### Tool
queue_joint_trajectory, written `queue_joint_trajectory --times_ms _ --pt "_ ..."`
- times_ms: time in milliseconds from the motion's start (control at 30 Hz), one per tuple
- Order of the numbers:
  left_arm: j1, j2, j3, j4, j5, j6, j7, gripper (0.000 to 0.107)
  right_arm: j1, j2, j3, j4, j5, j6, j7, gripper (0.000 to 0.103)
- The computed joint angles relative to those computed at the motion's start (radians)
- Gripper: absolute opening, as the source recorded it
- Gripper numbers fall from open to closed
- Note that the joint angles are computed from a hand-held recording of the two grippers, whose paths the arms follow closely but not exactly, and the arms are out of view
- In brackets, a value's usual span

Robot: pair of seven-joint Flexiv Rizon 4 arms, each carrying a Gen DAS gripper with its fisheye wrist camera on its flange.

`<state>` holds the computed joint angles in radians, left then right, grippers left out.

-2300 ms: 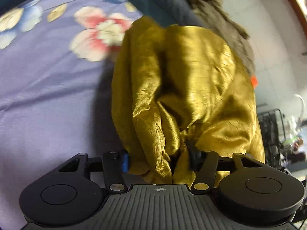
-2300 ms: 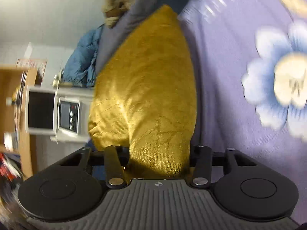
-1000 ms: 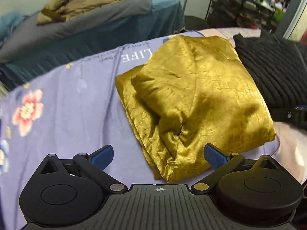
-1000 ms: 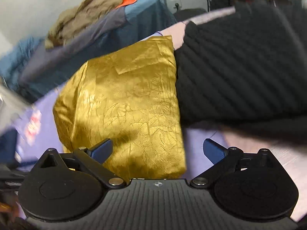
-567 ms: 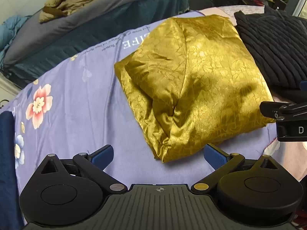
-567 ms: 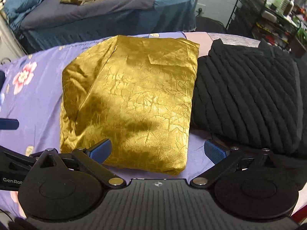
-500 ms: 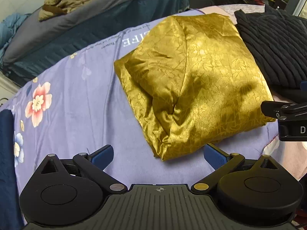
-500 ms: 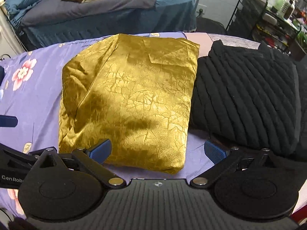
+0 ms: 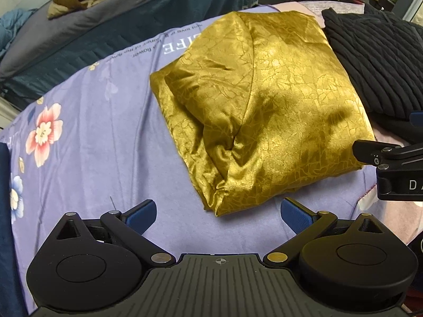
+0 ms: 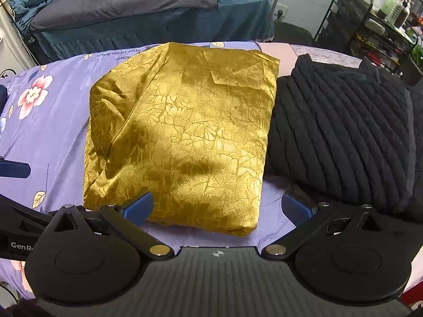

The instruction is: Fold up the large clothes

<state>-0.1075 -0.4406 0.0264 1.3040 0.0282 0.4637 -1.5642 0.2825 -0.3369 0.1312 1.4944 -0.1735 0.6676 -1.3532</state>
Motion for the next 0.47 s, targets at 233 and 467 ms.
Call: queue_joint_trajectory --times_ms 233,467 --pt "0.005 0.000 -0.002 0.004 -0.008 0.004 0.003 0.103 0.002 -0.008 0.000 -0.012 0.001 -0.016 -0.005 0.102" --pt "-0.001 0.012 0.000 0.033 0.003 0.057 0.019 0.103 0.004 -0.018 0.003 -0.025 0.010 -0.030 -0.020 0.102"
